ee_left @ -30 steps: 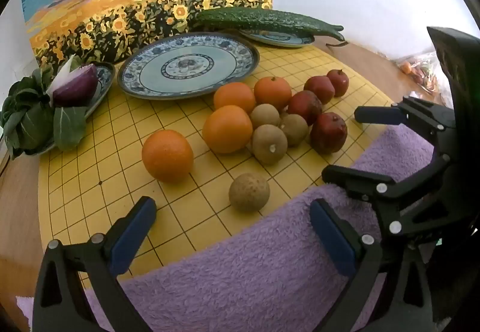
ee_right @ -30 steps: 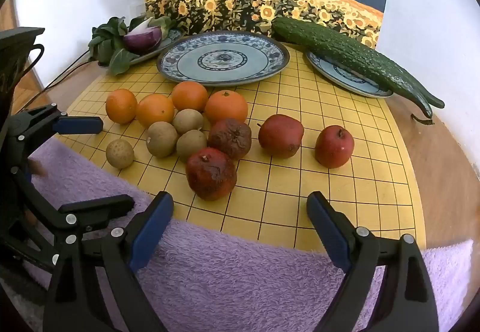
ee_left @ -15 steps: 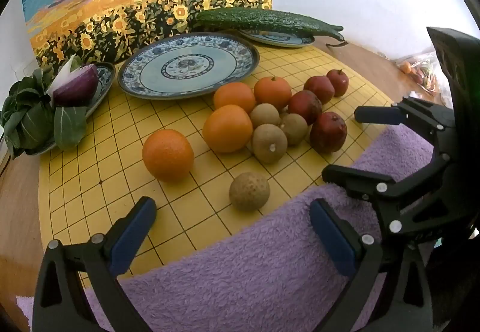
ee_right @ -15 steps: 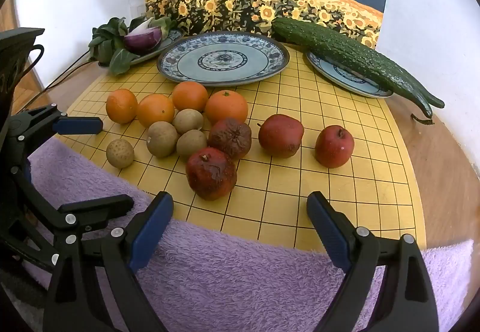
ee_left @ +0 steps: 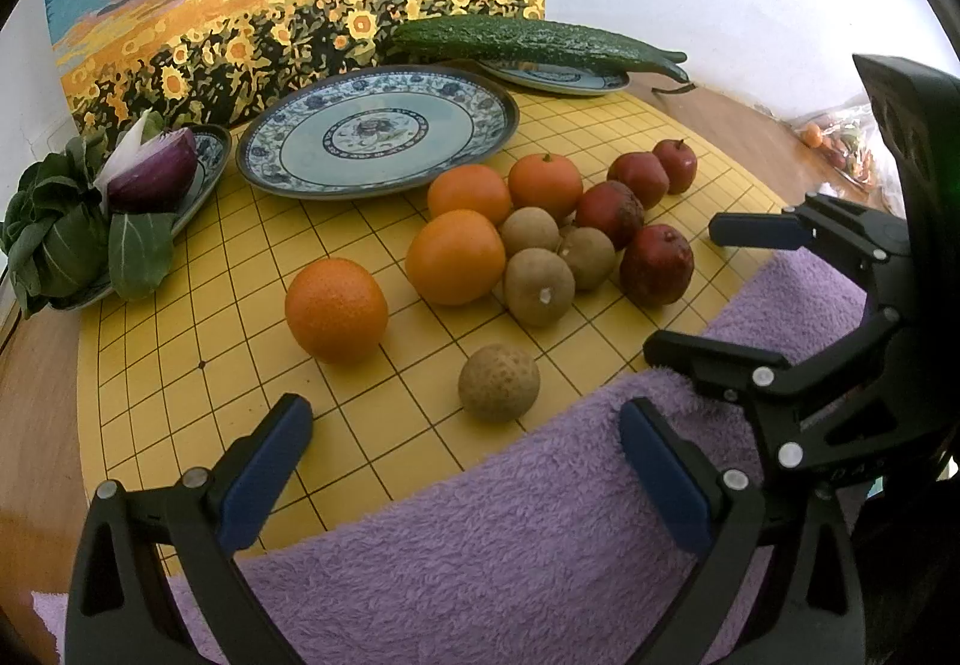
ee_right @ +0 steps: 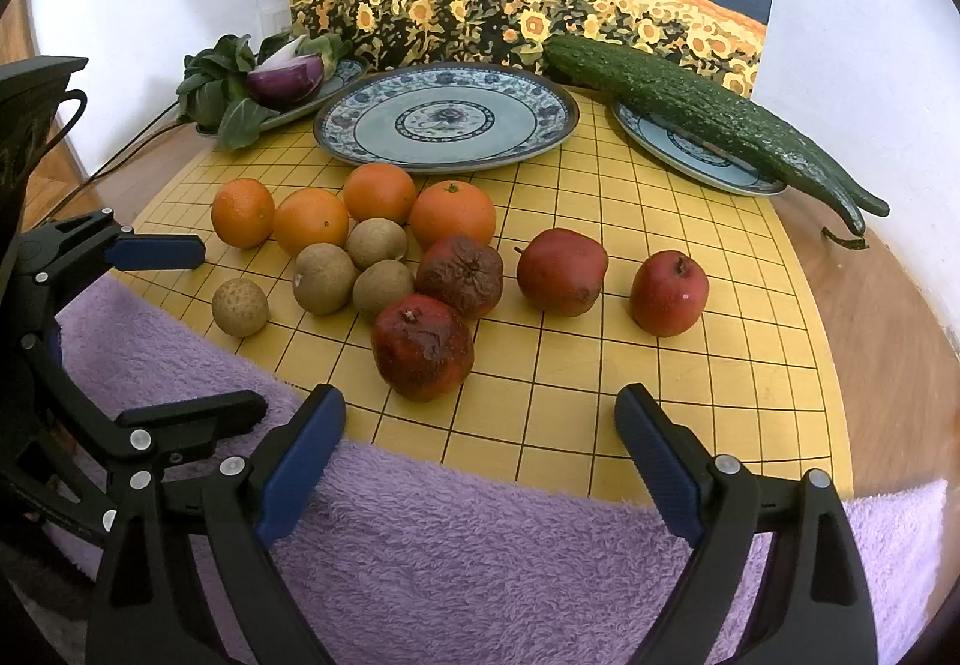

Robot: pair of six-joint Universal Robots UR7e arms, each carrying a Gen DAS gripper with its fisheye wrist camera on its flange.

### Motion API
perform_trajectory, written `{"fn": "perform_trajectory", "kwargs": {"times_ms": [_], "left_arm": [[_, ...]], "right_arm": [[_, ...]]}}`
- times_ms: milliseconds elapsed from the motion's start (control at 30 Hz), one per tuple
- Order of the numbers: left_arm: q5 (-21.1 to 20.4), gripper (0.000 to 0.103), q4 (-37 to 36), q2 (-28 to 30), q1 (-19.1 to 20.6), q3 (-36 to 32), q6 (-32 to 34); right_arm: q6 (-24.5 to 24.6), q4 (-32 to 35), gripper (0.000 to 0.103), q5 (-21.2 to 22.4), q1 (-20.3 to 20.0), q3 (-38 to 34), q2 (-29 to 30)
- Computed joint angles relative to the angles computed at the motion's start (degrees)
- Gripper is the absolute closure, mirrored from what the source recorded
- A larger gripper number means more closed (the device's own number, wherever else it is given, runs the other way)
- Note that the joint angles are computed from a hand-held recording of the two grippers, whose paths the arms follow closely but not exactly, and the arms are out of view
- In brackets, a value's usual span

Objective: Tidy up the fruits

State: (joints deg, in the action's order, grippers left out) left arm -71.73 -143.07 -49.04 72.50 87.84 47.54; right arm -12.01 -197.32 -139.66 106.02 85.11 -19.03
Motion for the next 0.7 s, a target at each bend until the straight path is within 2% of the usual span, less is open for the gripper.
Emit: {"fn": "perform_trajectory", "kwargs": {"times_ms": [700], "left_arm": [[0.1, 0.000, -0.2, -0.2, 0.0, 0.2, -0.1]], "right_arm": [[-0.2, 0.0, 0.008, 0.3, -0.1, 0.1, -0.1]]}}
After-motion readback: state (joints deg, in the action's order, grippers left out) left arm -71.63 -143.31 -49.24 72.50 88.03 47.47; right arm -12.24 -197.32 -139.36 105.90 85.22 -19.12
